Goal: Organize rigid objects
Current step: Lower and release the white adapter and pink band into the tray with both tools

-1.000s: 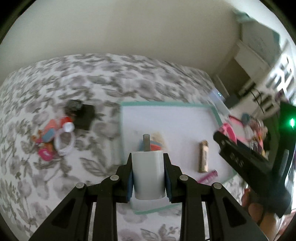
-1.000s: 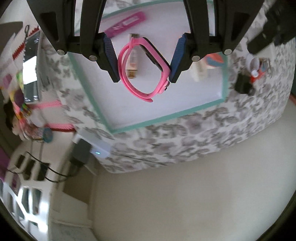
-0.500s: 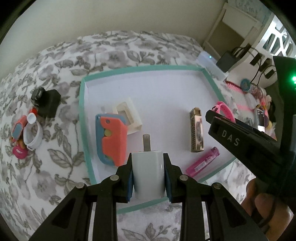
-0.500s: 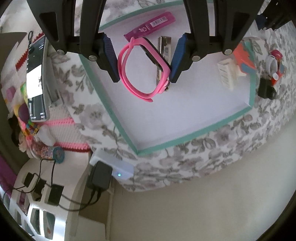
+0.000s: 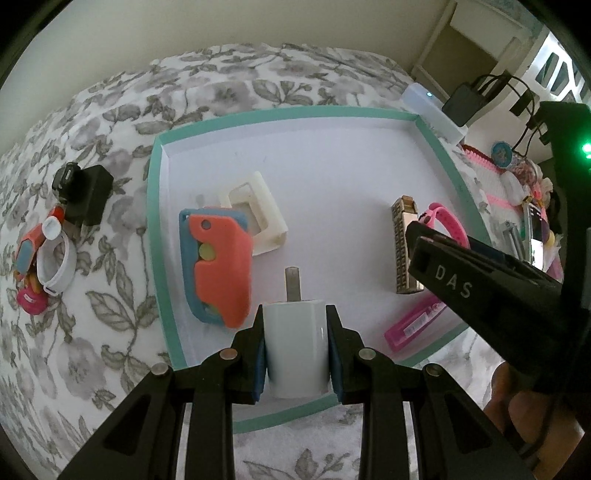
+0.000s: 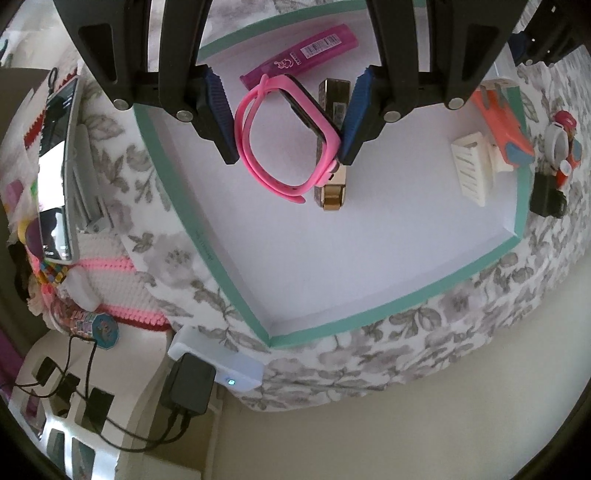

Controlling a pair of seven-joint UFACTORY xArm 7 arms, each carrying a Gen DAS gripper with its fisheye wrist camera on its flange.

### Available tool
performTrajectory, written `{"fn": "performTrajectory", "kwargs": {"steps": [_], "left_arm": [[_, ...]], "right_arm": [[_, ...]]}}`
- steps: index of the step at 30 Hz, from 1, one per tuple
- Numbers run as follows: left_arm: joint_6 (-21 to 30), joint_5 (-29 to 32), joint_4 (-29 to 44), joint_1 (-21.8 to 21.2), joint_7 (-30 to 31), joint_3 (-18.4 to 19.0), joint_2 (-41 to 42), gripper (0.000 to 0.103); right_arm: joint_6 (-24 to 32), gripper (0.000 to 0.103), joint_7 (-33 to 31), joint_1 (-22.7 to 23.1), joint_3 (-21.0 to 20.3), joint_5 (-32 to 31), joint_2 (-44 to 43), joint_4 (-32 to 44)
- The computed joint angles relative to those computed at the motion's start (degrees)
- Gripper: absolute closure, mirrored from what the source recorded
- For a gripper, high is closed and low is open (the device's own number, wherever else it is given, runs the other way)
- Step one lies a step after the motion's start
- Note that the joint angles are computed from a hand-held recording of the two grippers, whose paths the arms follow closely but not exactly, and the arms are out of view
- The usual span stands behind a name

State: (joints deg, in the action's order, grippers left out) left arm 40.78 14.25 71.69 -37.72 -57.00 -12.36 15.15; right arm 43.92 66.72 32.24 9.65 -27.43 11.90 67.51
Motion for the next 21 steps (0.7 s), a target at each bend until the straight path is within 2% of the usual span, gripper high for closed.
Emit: {"fn": "performTrajectory", "kwargs": {"steps": [9, 12, 19, 21], "left_arm": [[0.5, -1.0, 0.2, 0.1, 0.5, 0.2, 0.6, 0.073], [-0.3, 0.0, -0.5, 0.0, -0.7, 0.4, -0.4, 0.067], [-2.3, 1.6, -2.4, 0.5, -1.8, 0.2, -3.3, 0.065], [-2.9, 2.3, -3.0, 0.8, -2.5, 0.2, -4.2, 0.058]], "right_arm": [[1.1, 0.044, -0.6, 0.6, -0.1, -0.8, 0.8, 1.1], [0.8, 0.039, -0.6, 0.7, -0.1, -0.9, 0.5, 1.1], [1.7, 0.030, 0.7, 1.5, 0.0, -4.2, -0.2, 2.2], [1.9, 0.027, 1.1, 1.8, 0.0, -5.5, -0.4, 2.6]]}}
